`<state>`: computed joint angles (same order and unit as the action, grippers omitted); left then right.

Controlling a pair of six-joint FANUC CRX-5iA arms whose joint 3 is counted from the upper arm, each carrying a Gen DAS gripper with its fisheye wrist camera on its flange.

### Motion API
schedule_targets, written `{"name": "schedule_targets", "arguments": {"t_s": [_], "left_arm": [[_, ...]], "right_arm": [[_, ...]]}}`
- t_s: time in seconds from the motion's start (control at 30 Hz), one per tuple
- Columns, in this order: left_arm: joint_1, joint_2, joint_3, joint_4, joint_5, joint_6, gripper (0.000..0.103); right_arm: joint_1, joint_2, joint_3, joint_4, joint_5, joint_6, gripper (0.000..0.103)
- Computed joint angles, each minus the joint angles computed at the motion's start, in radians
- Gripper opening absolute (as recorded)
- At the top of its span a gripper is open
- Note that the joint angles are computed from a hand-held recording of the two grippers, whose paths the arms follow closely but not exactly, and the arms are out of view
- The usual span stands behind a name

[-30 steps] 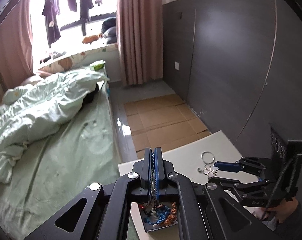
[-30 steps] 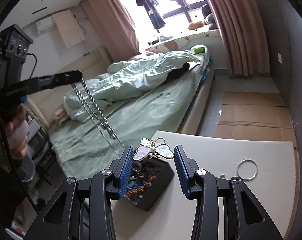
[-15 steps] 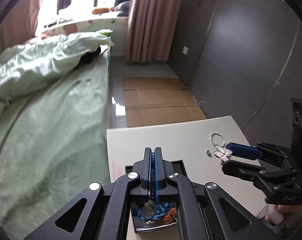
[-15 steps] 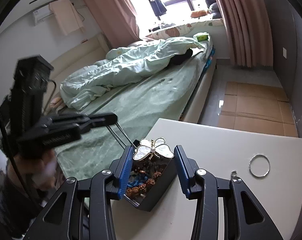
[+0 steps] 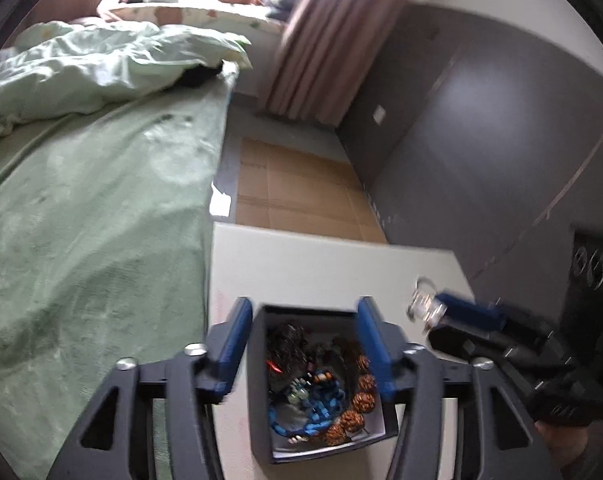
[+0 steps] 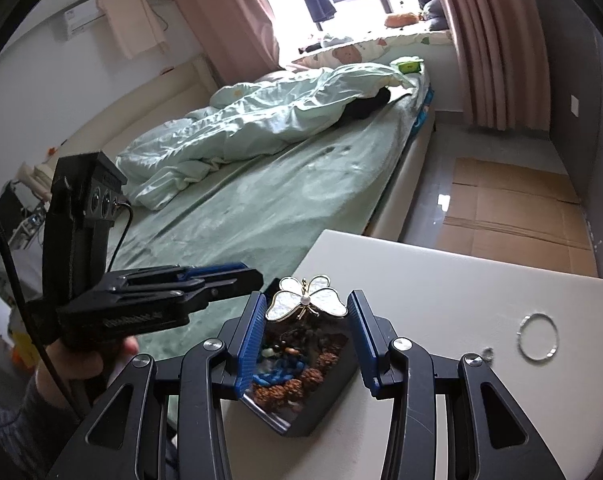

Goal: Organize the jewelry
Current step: 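Carry the silver chain with the left tool while the right tool carries the brooch over the box, then open the left tool over the box while the right tool releases the brooch into it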

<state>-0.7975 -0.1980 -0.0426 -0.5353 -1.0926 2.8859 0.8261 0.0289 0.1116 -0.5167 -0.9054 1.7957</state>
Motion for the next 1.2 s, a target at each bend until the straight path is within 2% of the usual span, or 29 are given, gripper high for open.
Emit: {"name": "schedule_targets", "arguments": {"t_s": [0.1, 0.33, 0.47, 0.53, 0.57, 0.6, 0.73, 0.8, 0.87, 0.97, 1.07, 1.2], "left_arm": [[-0.030, -0.011, 0.010, -0.058, -0.061, 0.050, 0.057], [-0.038, -0.055, -0.022, -0.071, -0.084, 0.085, 0.057], [-0.045, -0.062, -0.024, -0.083, -0.102, 0.098, 0.057], [-0.045, -0.064, -0.026, -0.083, -0.104, 0.102, 0.057], [-0.047, -0.063, -0.026, -0.083, -0.105, 0.102, 0.057], [-0.050, -0.061, -0.023, -0.084, -0.103, 0.100, 0.057], [-0.055, -0.039, -0.006, -0.082, -0.100, 0.064, 0.057], [-0.058, -0.023, 0.006, -0.075, -0.092, 0.044, 0.060], [-0.060, -0.013, 0.013, -0.073, -0.083, 0.033, 0.070], [-0.067, 0.008, 0.030, -0.075, -0.072, 0.017, 0.080], [-0.063, 0.030, 0.047, -0.061, -0.050, -0.010, 0.082], [-0.030, 0.070, 0.072, 0.000, -0.019, -0.087, 0.082]], "right_arm": [[0.025, 0.017, 0.009, 0.012, -0.003, -0.001, 0.043], [0.088, 0.054, 0.018, 0.055, 0.001, -0.030, 0.043], [0.137, 0.082, 0.019, 0.139, 0.016, -0.090, 0.044], [0.141, 0.101, 0.031, 0.161, 0.001, -0.136, 0.055], [0.137, 0.102, 0.033, 0.158, 0.001, -0.153, 0.064], [0.129, 0.105, 0.039, 0.145, 0.000, -0.162, 0.066], [0.089, 0.072, 0.020, 0.134, 0.020, -0.201, 0.068], [0.069, 0.053, 0.006, 0.133, 0.033, -0.209, 0.074], [0.049, 0.041, -0.004, 0.140, 0.034, -0.222, 0.075], [0.020, 0.026, -0.016, 0.149, 0.031, -0.231, 0.076], [-0.013, 0.019, -0.021, 0.154, 0.017, -0.246, 0.082], [-0.051, 0.011, -0.030, 0.160, -0.002, -0.254, 0.083]]}}
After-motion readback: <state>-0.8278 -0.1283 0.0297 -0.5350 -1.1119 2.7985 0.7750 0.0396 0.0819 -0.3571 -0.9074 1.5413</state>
